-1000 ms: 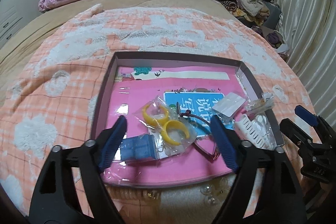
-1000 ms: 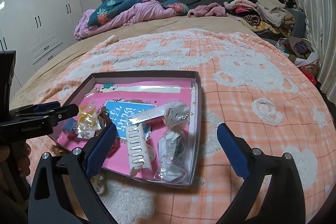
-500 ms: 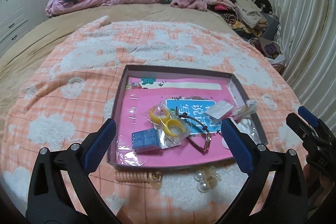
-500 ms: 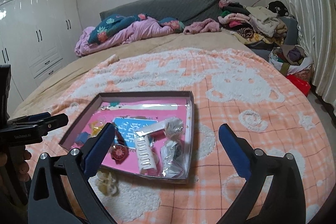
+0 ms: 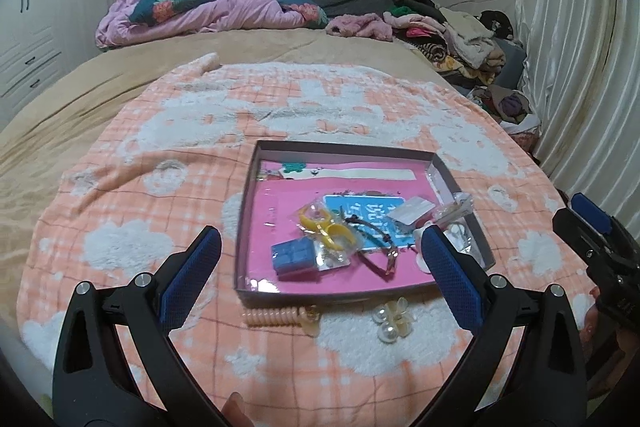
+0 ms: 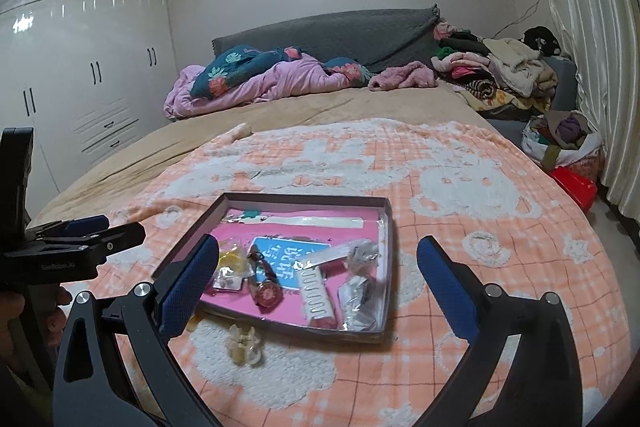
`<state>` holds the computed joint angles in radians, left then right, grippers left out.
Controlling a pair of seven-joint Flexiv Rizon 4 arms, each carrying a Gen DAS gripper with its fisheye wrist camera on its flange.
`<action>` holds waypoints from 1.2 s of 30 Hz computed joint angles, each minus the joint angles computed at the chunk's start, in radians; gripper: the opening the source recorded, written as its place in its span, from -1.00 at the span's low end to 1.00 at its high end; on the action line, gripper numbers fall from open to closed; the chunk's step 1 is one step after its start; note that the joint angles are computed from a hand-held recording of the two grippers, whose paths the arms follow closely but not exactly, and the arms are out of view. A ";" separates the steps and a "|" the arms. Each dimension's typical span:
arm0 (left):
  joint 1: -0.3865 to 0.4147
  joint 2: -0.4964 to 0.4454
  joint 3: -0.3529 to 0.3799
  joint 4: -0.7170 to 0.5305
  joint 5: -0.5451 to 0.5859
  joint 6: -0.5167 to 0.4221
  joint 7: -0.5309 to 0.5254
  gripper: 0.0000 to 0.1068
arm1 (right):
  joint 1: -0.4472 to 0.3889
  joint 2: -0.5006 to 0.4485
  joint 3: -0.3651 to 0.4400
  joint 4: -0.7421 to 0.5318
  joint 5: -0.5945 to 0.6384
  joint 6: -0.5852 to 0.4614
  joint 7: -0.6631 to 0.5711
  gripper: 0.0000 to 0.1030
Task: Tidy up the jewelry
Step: 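Move both tools back toward the coil hair tie and claw clip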
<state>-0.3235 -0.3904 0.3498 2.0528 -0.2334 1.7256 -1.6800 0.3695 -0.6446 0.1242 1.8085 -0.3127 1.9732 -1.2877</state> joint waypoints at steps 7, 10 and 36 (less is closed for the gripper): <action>-0.038 0.007 0.056 0.041 0.005 -0.003 -0.010 0.75 | 0.017 0.010 0.003 0.025 -0.005 -0.004 -0.017 0.92; -0.021 0.013 0.043 0.063 0.005 0.002 -0.012 0.75 | 0.025 0.009 0.006 0.030 -0.007 -0.012 -0.024 0.92; 0.138 -0.030 -0.067 0.110 0.024 -0.042 -0.020 0.75 | -0.094 -0.160 0.221 -0.077 -0.124 -0.283 -0.079 0.90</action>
